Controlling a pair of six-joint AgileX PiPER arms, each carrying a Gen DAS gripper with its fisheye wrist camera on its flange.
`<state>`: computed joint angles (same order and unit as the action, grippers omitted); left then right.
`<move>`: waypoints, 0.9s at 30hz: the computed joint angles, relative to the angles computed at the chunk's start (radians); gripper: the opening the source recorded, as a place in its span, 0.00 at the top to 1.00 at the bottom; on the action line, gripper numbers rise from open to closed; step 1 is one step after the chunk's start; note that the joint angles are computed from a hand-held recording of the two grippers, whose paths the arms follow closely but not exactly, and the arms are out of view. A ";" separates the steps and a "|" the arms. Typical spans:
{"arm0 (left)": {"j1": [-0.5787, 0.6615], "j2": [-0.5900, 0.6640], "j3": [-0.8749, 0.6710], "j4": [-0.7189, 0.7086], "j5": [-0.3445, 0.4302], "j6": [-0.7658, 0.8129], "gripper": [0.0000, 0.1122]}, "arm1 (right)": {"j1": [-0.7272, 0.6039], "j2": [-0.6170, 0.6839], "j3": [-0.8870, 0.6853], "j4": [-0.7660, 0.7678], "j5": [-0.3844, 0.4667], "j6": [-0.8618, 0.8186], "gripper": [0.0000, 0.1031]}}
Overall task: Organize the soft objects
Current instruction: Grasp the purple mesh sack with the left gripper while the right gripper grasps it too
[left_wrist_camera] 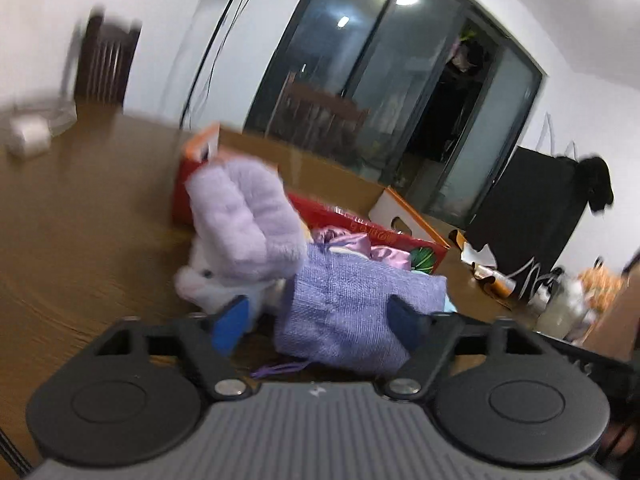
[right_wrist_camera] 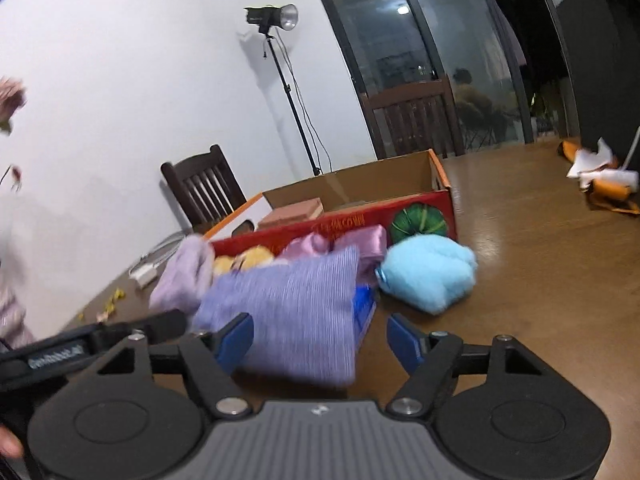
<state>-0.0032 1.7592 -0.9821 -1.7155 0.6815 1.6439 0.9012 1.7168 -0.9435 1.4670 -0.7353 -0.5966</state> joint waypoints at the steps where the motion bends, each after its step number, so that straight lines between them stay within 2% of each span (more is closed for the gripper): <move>1: -0.007 0.031 -0.041 0.054 -0.001 -0.088 0.64 | -0.034 0.011 -0.009 -0.029 0.033 0.024 0.33; 2: -0.008 0.059 -0.072 0.099 0.012 -0.159 0.71 | -0.064 0.027 -0.023 -0.043 0.062 0.046 0.38; 4: -0.002 0.061 -0.061 0.115 0.025 -0.186 0.85 | -0.100 0.040 -0.026 -0.078 0.114 0.107 0.76; 5: 0.005 0.044 -0.034 0.108 0.041 -0.168 0.87 | -0.100 0.035 -0.014 -0.099 0.122 0.140 0.83; 8: 0.046 -0.034 0.058 0.175 0.121 -0.197 0.91 | -0.052 -0.005 0.050 -0.121 0.106 0.173 0.89; 10: 0.048 -0.121 0.143 0.213 0.104 -0.195 0.91 | -0.013 -0.052 0.117 -0.155 0.112 0.275 0.89; 12: 0.059 -0.212 0.211 0.285 0.091 -0.203 0.91 | 0.057 -0.101 0.167 -0.108 0.089 0.288 0.89; 15: 0.132 -0.310 0.277 0.408 0.189 -0.225 0.89 | 0.181 -0.174 0.217 0.010 0.011 0.220 0.89; 17: 0.166 -0.349 0.307 0.433 0.240 -0.208 0.68 | 0.249 -0.211 0.239 0.066 -0.036 0.188 0.85; 18: 0.174 -0.380 0.347 0.393 0.213 -0.173 0.46 | 0.276 -0.214 0.242 0.095 -0.063 0.173 0.84; 19: 0.164 -0.409 0.387 0.333 0.161 -0.121 0.41 | 0.293 -0.213 0.246 0.111 -0.084 0.171 0.80; 21: 0.089 -0.456 0.436 0.238 0.001 -0.042 0.41 | 0.305 -0.201 0.251 0.139 -0.104 0.187 0.73; 23: 0.040 -0.456 0.463 0.147 -0.082 0.032 0.41 | 0.321 -0.186 0.260 0.125 -0.133 0.223 0.62; 24: 0.012 -0.439 0.459 0.139 -0.123 0.013 0.42 | 0.326 -0.174 0.252 0.131 -0.140 0.209 0.56; 25: 0.003 -0.411 0.449 0.132 -0.125 0.006 0.45 | 0.331 -0.162 0.244 0.138 -0.148 0.197 0.51; 27: 0.002 -0.386 0.457 0.069 -0.097 0.072 0.52 | 0.328 -0.125 0.207 0.181 -0.151 0.137 0.51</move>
<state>-0.0012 1.3731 -0.5251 -1.6461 0.5843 1.7158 1.2294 1.5919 -0.7366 1.6483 -0.8864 -0.4597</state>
